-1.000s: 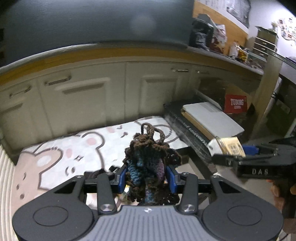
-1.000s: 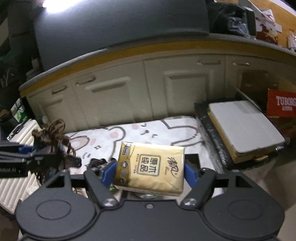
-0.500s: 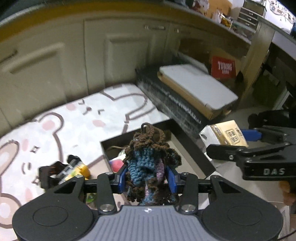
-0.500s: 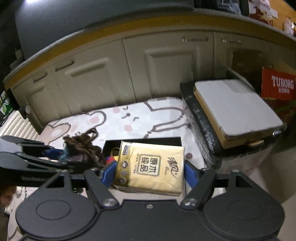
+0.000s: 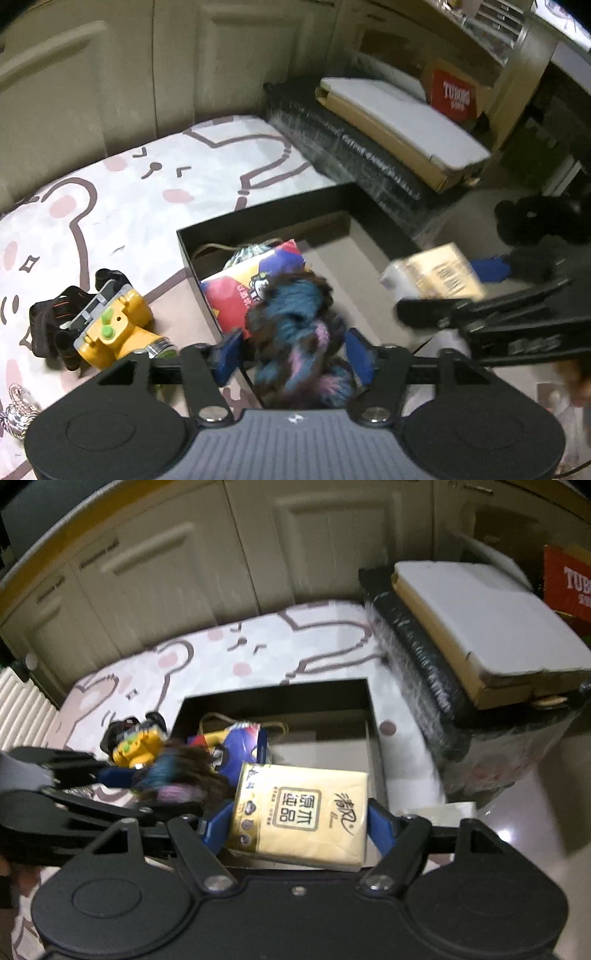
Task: Organize objects
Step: 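Lower the crocheted pouch and tissue pack into the black box with both grippers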
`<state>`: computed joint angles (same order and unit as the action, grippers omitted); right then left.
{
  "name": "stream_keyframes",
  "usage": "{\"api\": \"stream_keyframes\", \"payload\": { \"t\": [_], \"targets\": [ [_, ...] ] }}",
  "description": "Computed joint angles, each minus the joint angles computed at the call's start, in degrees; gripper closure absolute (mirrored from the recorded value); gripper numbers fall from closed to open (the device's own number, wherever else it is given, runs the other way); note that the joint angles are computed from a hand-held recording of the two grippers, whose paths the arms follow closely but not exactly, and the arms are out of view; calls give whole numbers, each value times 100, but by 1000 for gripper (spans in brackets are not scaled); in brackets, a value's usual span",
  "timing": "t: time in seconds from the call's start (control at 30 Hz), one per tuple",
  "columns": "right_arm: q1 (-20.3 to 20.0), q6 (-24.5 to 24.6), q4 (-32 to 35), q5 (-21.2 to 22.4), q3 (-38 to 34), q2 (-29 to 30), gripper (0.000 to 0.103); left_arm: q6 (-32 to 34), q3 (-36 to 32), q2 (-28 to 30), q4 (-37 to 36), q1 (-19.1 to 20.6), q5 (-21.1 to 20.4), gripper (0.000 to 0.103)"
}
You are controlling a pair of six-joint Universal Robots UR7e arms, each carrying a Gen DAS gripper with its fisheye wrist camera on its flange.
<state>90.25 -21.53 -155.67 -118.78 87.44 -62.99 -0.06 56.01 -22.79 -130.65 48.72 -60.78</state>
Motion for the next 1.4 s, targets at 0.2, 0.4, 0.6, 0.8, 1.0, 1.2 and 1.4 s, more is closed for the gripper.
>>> {"api": "stream_keyframes", "payload": {
  "t": [0.2,0.4,0.6,0.8,1.0,1.2,1.4],
  "targets": [
    [18,-56,16,-163,-157,184,27,356,307,-177,-461,-43,446,19],
    [45,-92,387,-459,-327,379,27,245,41,32,103,-13,765,19],
    [20,-31,785,-552,-520,543,27,334,-90,249,425,-31,1374,18],
    [-23,450,1175,-304,-608,440,20,382,-20,135,409,-5,1223,17],
    [-87,795,1307,-107,-702,365,26,421,93,0,188,-8,1076,17],
    [-180,1003,1310,-142,-758,468,38,384,126,-70,-5,4,890,16],
    [-125,896,1401,-84,-821,581,36,267,236,-184,-177,6,953,16]
  ]
}}
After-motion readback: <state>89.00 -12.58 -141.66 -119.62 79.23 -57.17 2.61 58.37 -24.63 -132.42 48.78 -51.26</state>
